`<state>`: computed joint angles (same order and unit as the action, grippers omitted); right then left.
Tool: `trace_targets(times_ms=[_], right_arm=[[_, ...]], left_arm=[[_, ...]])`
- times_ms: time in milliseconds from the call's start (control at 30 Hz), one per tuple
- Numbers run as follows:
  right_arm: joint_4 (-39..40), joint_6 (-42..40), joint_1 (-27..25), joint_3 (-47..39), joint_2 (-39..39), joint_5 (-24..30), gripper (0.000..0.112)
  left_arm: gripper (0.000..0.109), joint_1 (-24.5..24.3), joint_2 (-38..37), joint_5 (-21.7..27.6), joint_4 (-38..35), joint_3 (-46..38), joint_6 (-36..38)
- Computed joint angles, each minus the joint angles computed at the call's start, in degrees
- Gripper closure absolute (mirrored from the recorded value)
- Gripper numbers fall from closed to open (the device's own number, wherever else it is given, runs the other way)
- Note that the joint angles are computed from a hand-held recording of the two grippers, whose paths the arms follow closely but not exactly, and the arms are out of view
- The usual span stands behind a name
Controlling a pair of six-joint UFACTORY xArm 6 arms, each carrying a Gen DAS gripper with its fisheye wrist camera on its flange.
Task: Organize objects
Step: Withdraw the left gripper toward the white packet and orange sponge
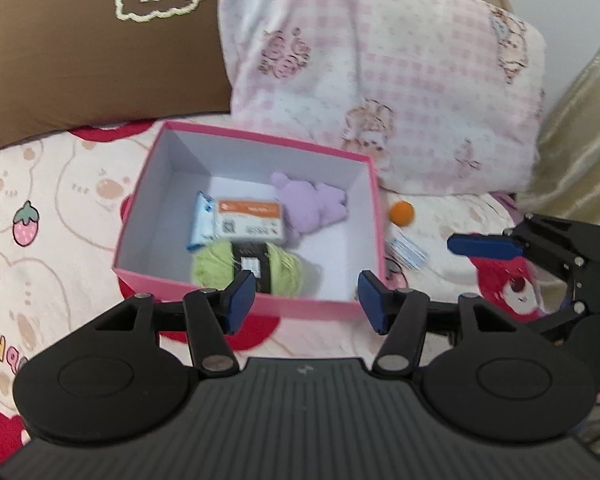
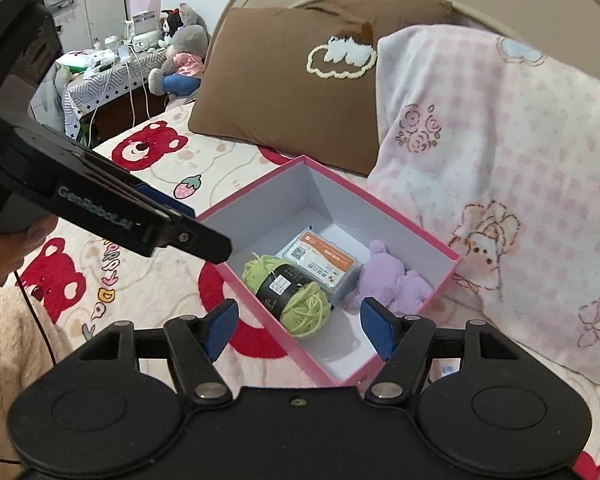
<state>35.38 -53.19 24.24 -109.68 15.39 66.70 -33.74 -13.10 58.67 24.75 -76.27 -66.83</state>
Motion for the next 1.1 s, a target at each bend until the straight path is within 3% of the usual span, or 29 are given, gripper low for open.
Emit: trace_targets(times_ms=[167,500,867,1100], right_arm=[[1.39,-2.46,-2.90,3.49,-2.98,0.65,0.040],[2.37,-6.80,-7.91,7.40,-6.11,1.29,0.040],[2.61,-10.06,-10.94,12.65,-8.70,0.30,0.039],[2.83,-9.09,-12.20,13.26,-7.69,-0.06,0.039]], left_arm=[[0.052,-4.34,1.25,3.45,3.14,-2.20,-3.57],[0.052,-9.17,5.86,4.16,2.34,-7.04,-3.86],[0.052,-9.70,13.99,2.41,-1.15,-15.32,1.54],[0.054,-8.33,18.76,-1.92,-1.75,-18.15,4.52]])
